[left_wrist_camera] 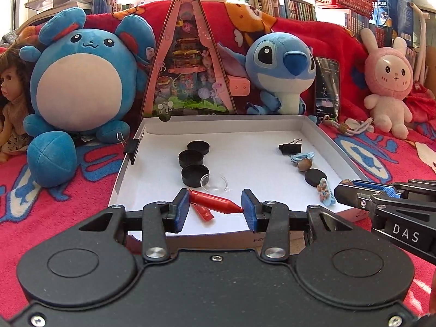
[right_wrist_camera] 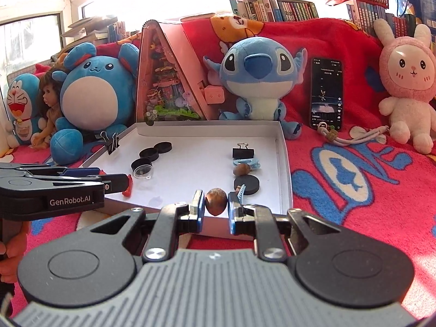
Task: Organize rigid objects
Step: 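Carry the red crayon with the left tool while the right tool carries the acorn into the box, then open the left gripper beside the other crayon while the right gripper releases the acorn, then withdraw both open tools up and out of the white box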
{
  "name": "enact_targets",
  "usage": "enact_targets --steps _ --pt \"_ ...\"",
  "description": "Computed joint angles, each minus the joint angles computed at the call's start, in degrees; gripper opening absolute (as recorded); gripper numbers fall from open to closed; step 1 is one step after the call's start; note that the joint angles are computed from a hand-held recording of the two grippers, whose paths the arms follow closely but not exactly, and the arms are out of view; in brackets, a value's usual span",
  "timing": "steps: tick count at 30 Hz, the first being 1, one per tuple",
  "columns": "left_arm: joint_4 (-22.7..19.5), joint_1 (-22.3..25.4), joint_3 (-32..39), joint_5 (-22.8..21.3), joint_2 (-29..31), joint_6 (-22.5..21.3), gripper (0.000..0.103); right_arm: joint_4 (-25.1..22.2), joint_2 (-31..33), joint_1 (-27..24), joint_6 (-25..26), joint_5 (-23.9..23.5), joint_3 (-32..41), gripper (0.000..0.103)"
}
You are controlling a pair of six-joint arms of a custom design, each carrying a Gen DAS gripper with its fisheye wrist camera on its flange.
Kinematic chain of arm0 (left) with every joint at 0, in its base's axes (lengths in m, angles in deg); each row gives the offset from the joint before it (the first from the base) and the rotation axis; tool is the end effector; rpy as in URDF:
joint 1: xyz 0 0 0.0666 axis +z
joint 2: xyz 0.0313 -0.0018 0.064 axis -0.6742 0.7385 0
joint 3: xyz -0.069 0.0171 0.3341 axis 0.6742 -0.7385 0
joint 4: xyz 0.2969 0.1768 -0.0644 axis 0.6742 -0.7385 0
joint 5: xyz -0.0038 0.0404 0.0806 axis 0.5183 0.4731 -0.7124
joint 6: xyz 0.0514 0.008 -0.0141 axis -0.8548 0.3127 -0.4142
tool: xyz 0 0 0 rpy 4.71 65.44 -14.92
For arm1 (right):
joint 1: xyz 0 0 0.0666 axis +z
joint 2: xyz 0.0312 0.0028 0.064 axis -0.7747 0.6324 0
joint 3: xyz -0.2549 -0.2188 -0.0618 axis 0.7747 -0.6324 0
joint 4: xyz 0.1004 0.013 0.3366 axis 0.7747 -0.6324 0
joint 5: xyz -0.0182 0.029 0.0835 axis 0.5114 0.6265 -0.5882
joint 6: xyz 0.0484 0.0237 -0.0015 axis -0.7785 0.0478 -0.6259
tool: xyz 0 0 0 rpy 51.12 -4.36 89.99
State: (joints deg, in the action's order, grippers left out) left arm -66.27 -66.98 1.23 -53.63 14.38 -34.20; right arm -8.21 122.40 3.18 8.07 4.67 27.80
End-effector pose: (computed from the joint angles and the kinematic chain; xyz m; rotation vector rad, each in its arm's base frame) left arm 0.4284 -0.1967 0.2615 0.4284 2.1494 -0.2683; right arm 0.3392 0.4234 0.2674 0.1824 2.1364 0.0641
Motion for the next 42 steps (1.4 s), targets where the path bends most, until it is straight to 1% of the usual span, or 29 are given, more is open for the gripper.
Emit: enact_targets --steps 6,11,17,19,20,21,22,24,26,27,28,31,32,33,34,36,38,40,42 --pt "0.45 0.34 2.17 -1.20 3.33 2.04 0.040 -0.49 3.06 -1.80 1.01 -1.33 3.54 0.022" --pt "1.13 0.41 2.68 -1.93 4.66 2.21 0.040 -1.01 5.26 -2.91 1.47 -2.32 5.81 0.022" --pt "0.31 0.32 3.36 -2.26 5.66 1.97 0.040 -2.43 6.90 -3.86 0.57 -4.10 7.32 0.023" --pt "-0.03 0.24 3.60 -2.46 5.95 2.20 0.040 -2.56 7.16 -3.93 0.14 -4.02 7.44 0.029" --pt "-0.09 0.21 3.62 -2.57 6.00 2.39 0.040 -2.33 7.15 -3.94 -0.05 -3.96 7.31 0.029" --pt "-0.22 0.22 3.66 -2.66 6.04 2.58 0.041 -2.24 7.08 -3.94 -0.35 -3.87 7.17 0.039" --pt "-0.44 0.23 3.73 -2.75 6.04 2.75 0.042 -1.98 6.98 -3.92 -0.50 -3.85 6.97 0.046" --pt "-0.86 0.21 3.59 -2.88 5.68 2.92 0.047 -1.84 6.81 -3.87 -0.73 -3.95 6.78 0.046" --pt "-0.88 0.23 2.70 -2.96 4.58 2.96 0.051 -2.20 6.68 -3.64 -1.15 -3.45 6.83 0.047" --pt "-0.74 0.24 2.07 -3.02 3.90 2.97 0.053 -2.49 6.49 -3.41 -1.64 -2.99 6.80 0.051" --pt "-0.28 0.30 0.77 -3.18 2.56 3.11 0.054 -2.82 6.14 -2.99 -2.32 -2.07 6.63 0.055" --pt "1.01 0.60 -3.54 -3.02 -1.90 4.11 0.060 -3.94 4.60 -1.19 -4.27 1.54 5.64 0.064" --pt "1.88 0.76 -5.59 -2.47 -3.83 4.51 0.064 -4.50 3.93 -0.38 -5.15 2.59 5.17 0.067" --pt "2.93 0.97 -7.67 -1.79 -5.70 4.75 0.069 -4.88 3.24 0.42 -5.94 3.38 4.58 0.073" --pt "3.87 1.16 -10.07 -1.02 -7.87 4.72 0.071 -5.48 2.76 1.37 -7.08 4.39 4.23 0.079" --pt "4.90 1.17 -12.97 -0.89 -10.22 4.68 0.078 -8.09 2.12 3.56 -10.12 6.45 3.80 0.084" --pt "5.01 0.99 -15.16 -1.64 -11.55 4.32 0.079 -11.13 2.44 5.16 -13.44 7.49 3.97 0.087" --pt "4.74 0.86 -16.04 -2.38 -11.20 3.80 0.080 -13.90 3.29 5.90 -15.82 6.69 4.37 0.090" --pt "2.88 0.71 -15.64 -3.43 -9.99 4.16 0.080 -16.07 4.67 5.92 -17.66 5.51 5.01 0.091"
